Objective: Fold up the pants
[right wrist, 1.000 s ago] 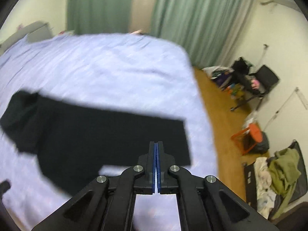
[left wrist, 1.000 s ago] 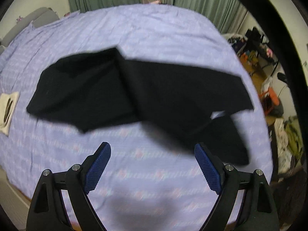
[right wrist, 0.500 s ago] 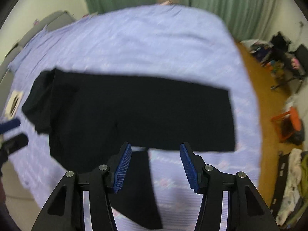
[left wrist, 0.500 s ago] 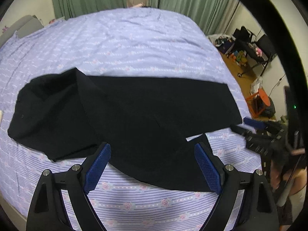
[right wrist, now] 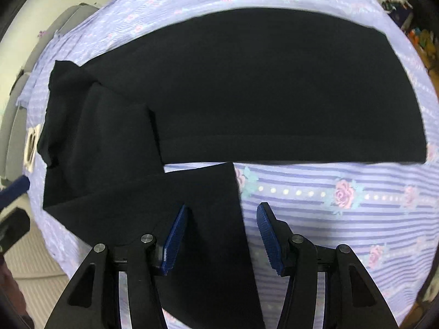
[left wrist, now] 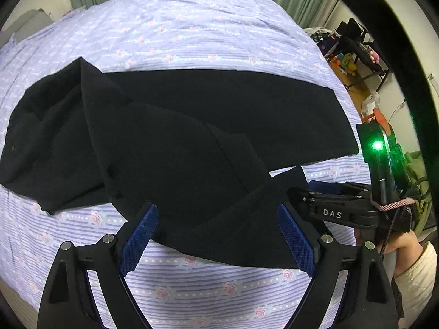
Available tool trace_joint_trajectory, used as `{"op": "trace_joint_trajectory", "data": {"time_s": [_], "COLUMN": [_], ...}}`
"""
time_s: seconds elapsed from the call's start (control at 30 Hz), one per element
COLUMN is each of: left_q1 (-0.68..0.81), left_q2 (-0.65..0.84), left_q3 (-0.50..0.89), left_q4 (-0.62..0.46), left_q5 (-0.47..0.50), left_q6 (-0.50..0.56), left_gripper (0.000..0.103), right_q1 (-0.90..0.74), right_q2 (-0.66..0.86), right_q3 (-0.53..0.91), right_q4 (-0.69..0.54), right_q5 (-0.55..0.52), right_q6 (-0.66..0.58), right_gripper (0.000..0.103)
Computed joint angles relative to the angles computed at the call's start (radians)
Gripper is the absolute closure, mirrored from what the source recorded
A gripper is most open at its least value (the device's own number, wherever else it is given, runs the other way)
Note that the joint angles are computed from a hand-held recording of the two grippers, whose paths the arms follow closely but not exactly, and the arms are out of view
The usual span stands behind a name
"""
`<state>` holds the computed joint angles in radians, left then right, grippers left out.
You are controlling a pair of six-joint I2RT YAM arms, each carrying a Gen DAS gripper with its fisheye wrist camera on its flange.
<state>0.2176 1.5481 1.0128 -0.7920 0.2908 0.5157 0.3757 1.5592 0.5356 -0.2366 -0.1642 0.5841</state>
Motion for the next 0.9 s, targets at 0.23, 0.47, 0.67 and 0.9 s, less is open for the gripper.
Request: {"op": "trace_joint_trajectory", "data": {"time_s": [0.23,0.47,0.67,0.9], "left_q1": [0.022,0.069,0.040,-0.078], "left_q2": [-0.004,-0.040,-0.055,-0.048], "left_q3": [-0.006,0.025,0.080,0.120], "left_q4": [-0.027,-0.073,-0.066,0.013], "left_q5": [0.002,0.047,0.072,0.055], "left_q6": [0.019,0.049,-0.010,-0.091], "left_gripper": [0.014,0.014,0.014,0.014], "right_q1": [0.066,0.116,-0.061,-0.465], "right_q2": [-0.003,-0.399,-0.639,-0.473], "right_q3": [-0.026,-0.064,0.064,0.268], "right_q4": [0.036,-0.211,-0.484,-0.415], "right_q5": [0.063,0.209,0.344,0.338], "right_q6": [0.070,0.164,0.086,-0.178], "right_gripper": [0.088,0.094,0.095,0.095]}}
